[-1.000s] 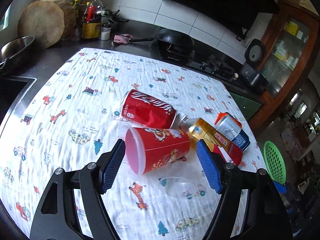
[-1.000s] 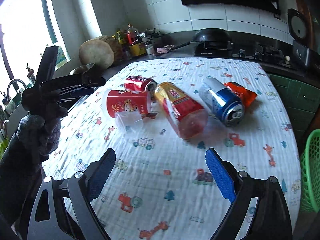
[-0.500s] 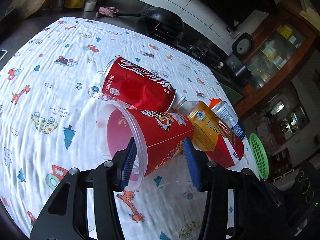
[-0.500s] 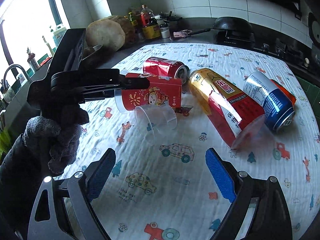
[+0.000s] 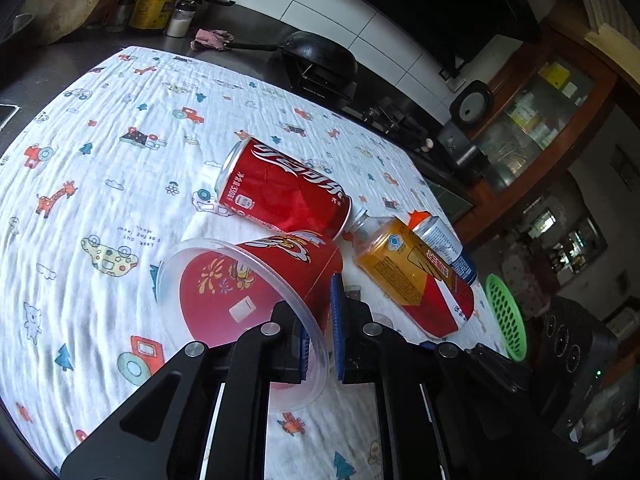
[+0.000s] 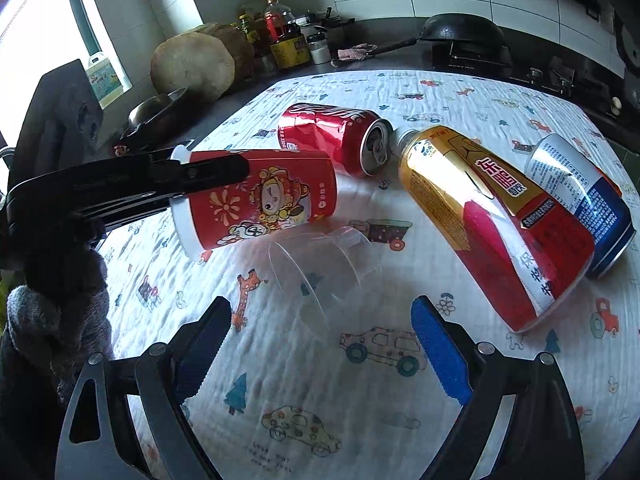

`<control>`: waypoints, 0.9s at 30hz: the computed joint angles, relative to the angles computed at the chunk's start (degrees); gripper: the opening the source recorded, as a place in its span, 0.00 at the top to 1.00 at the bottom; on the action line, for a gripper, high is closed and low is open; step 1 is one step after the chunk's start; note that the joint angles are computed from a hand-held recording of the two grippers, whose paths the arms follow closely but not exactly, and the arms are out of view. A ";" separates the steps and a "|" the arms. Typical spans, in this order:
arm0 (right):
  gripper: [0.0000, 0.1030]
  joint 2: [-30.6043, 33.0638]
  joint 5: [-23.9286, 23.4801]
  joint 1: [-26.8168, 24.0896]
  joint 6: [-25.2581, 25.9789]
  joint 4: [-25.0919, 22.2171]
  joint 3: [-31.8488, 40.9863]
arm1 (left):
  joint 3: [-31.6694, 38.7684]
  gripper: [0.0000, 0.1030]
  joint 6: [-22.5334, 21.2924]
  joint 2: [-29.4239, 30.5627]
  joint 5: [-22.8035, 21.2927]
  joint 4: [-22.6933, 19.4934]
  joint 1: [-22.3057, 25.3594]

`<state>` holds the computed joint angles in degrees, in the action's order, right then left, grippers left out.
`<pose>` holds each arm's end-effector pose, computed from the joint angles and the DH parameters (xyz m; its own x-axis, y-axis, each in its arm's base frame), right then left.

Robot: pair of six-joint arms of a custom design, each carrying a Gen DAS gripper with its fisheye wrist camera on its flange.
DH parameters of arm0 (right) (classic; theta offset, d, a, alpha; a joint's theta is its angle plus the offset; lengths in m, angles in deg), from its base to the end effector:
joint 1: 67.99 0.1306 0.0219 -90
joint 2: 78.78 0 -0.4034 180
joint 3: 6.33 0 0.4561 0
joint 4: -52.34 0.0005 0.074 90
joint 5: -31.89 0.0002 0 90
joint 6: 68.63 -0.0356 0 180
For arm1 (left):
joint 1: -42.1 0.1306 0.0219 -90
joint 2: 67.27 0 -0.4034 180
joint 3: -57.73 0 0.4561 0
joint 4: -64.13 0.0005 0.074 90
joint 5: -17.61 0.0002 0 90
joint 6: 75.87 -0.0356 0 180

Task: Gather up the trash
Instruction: 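Grasp the red paper cup rim with the left tool while the right tool grasps the clear plastic cup, then carry the red cup and clear cup to the green basket and release both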

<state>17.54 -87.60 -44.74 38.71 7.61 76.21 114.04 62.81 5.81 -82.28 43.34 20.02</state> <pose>0.5114 0.2383 0.3333 -0.5751 -0.5294 -0.6237 -0.7870 0.5662 0.2450 0.3983 -0.1555 0.3183 -0.5563 -0.5728 -0.6020 -0.2630 0.8086 -0.5262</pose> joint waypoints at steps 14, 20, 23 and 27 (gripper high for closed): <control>0.16 6.48 4.74 3.09 3.84 0.17 4.70 | -3.44 0.93 0.73 -3.96 -0.56 -0.09 1.50; 0.37 5.61 4.94 3.34 5.82 1.31 3.47 | -3.30 0.93 0.58 -4.02 -0.95 -0.63 1.25; 0.37 4.38 3.48 2.74 6.09 1.28 2.17 | -3.39 0.94 0.94 -4.35 -1.43 -0.88 0.81; 0.37 1.68 0.92 0.99 7.25 0.37 -0.08 | -3.19 0.94 1.39 -4.99 -2.63 -1.51 -0.72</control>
<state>19.22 -86.68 -43.76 45.97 7.98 76.13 110.85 64.21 0.82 -84.91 41.83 19.29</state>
